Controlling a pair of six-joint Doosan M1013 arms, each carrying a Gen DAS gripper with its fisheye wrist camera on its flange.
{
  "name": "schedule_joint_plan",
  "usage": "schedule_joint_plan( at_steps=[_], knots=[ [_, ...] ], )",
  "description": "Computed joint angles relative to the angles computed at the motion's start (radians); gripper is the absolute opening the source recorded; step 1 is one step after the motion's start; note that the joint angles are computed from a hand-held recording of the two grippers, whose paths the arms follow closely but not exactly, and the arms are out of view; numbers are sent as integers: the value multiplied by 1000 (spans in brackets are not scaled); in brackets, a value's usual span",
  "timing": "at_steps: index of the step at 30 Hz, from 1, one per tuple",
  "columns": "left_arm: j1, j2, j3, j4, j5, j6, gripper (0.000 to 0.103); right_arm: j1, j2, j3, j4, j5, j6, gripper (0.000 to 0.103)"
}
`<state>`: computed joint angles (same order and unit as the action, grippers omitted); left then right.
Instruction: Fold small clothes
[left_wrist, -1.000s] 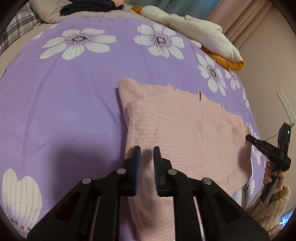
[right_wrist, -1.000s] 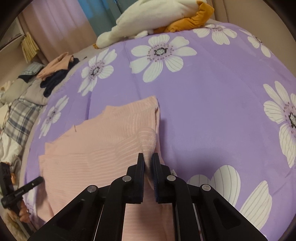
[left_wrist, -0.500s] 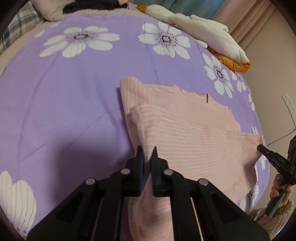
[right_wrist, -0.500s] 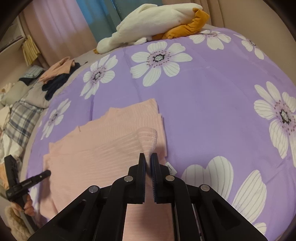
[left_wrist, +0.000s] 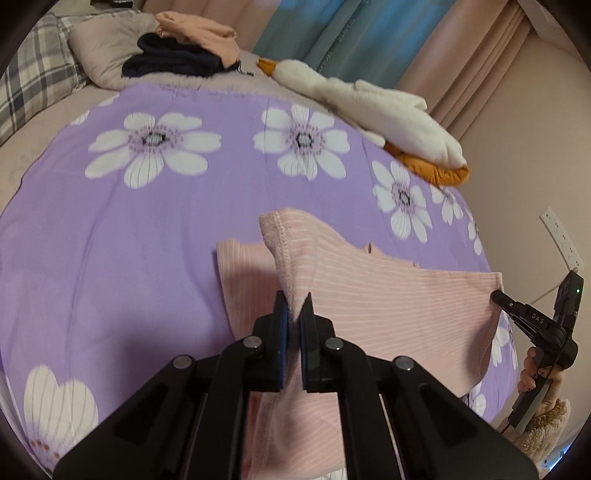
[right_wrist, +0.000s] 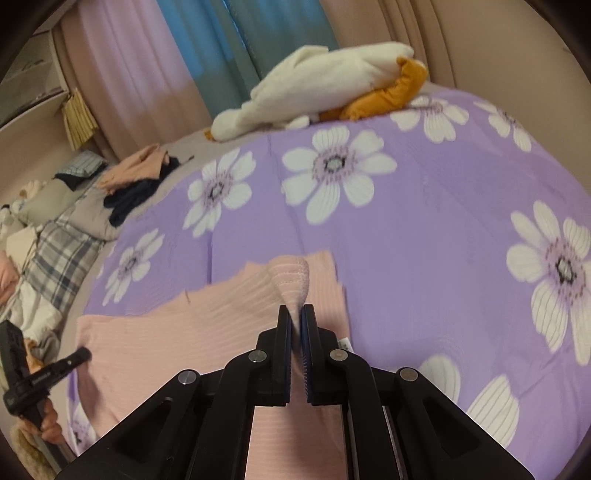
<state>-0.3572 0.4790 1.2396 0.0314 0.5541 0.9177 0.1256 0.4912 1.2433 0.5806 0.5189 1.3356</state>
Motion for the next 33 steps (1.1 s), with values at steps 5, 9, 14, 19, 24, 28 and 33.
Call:
schedule_joint_plan(
  at_steps=[5,9,14,19,24,28,33],
  knots=[
    [15,39,-59,18,15,-21,5,1,55,-99,-54,26,51,7],
    [24,75,-107,23,44,-33,5,4,107,-184,-95,71,86,7],
    [36,131,-168,13,110,-41,5,14,193,-310,-196,157,169,7],
    [41,176,-212,17,181,-50,5,21,293,-447,-270,299,259,7],
    [47,205,-240,11,243,-50,6,24,346,-509,-314,384,311,7],
    [42,212,-240,39,251,-77,9,19,344,-495,-285,376,297,7],
    [36,210,-230,78,237,-162,10,22,342,-485,-305,353,305,7]
  ],
)
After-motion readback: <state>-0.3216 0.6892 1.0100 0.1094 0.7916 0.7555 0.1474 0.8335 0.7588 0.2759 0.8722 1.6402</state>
